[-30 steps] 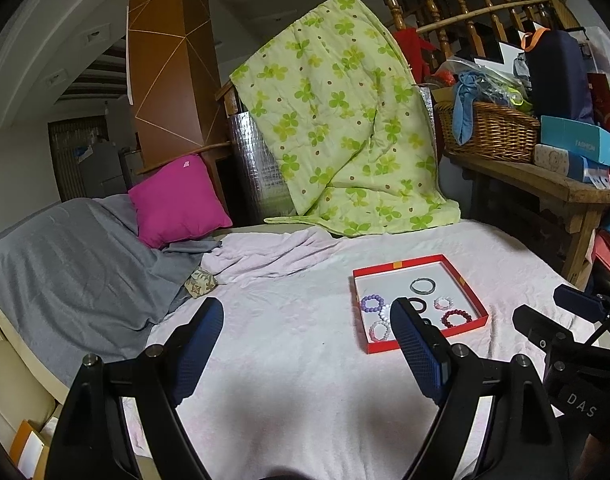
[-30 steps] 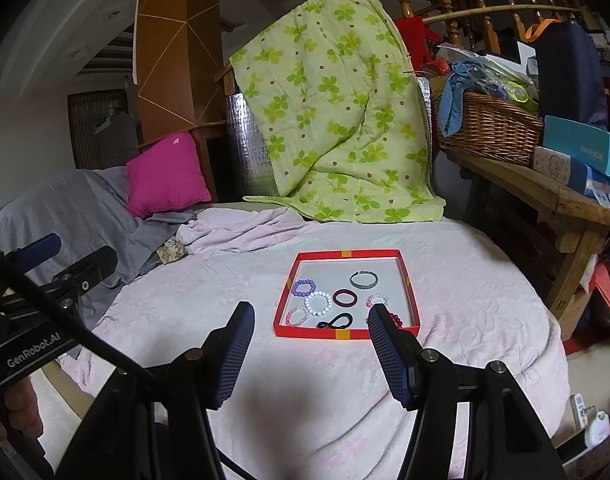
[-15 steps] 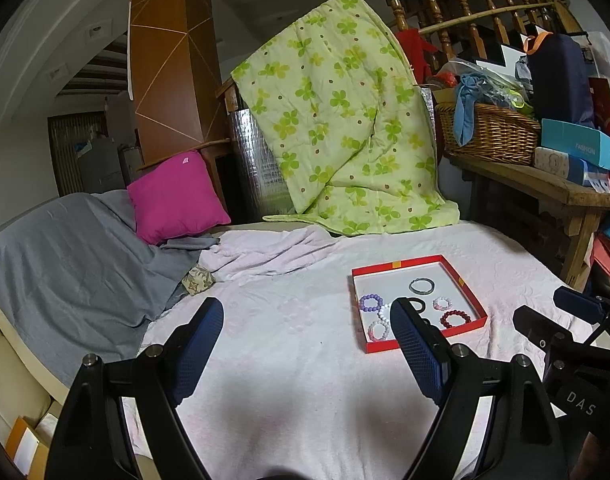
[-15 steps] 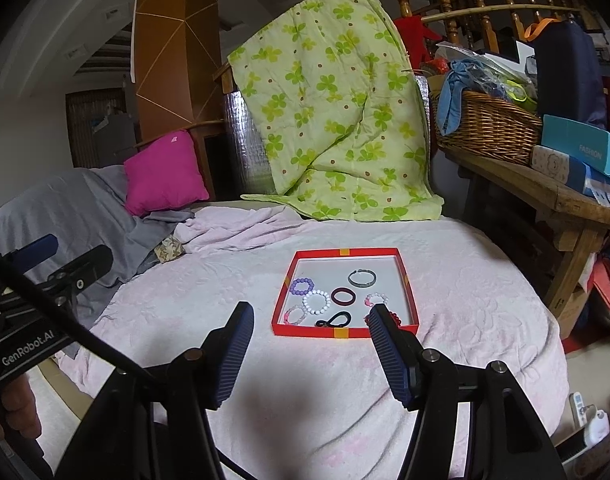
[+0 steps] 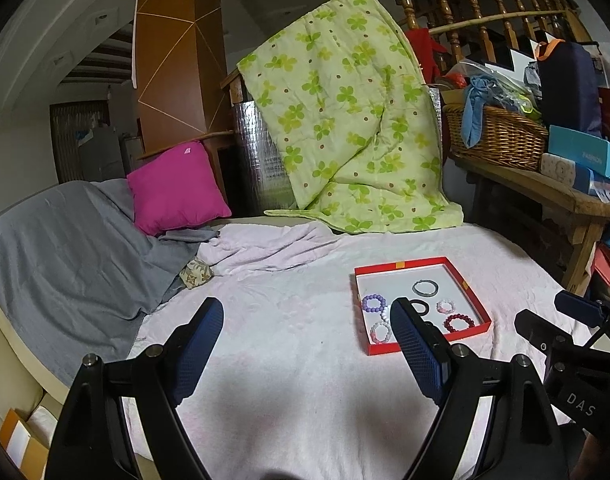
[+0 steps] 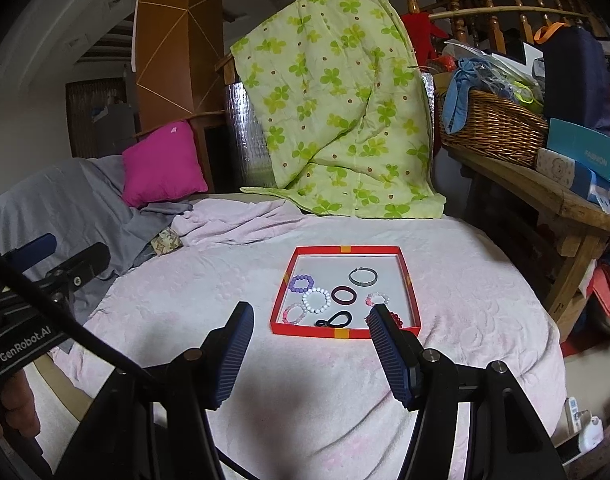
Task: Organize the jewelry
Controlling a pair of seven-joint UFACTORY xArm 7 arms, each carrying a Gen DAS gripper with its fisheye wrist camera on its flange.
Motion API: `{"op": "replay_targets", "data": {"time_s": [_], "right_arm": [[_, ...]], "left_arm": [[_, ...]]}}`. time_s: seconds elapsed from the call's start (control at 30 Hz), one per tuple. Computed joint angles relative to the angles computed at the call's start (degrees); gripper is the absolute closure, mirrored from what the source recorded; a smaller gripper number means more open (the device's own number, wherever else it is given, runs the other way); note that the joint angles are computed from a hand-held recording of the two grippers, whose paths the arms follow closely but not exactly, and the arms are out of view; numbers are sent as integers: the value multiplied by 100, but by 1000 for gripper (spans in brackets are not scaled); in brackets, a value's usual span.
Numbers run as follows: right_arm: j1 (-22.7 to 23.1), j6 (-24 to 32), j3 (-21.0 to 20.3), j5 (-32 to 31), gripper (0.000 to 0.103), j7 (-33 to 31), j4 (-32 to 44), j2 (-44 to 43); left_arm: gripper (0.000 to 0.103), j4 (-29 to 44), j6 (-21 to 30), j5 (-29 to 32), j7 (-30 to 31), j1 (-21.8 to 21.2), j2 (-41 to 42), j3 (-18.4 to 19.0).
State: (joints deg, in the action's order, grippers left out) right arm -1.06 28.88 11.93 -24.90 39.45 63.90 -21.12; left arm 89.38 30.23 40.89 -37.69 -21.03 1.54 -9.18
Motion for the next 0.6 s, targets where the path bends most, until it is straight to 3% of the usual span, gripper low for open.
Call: {"op": "replay_targets", "data": {"time_s": [0.6], "right_arm": [[229,179,-315,109,39,-296,593,759]], "left_arm": [[17,745,293,-229,213,-278,709,311]]}}
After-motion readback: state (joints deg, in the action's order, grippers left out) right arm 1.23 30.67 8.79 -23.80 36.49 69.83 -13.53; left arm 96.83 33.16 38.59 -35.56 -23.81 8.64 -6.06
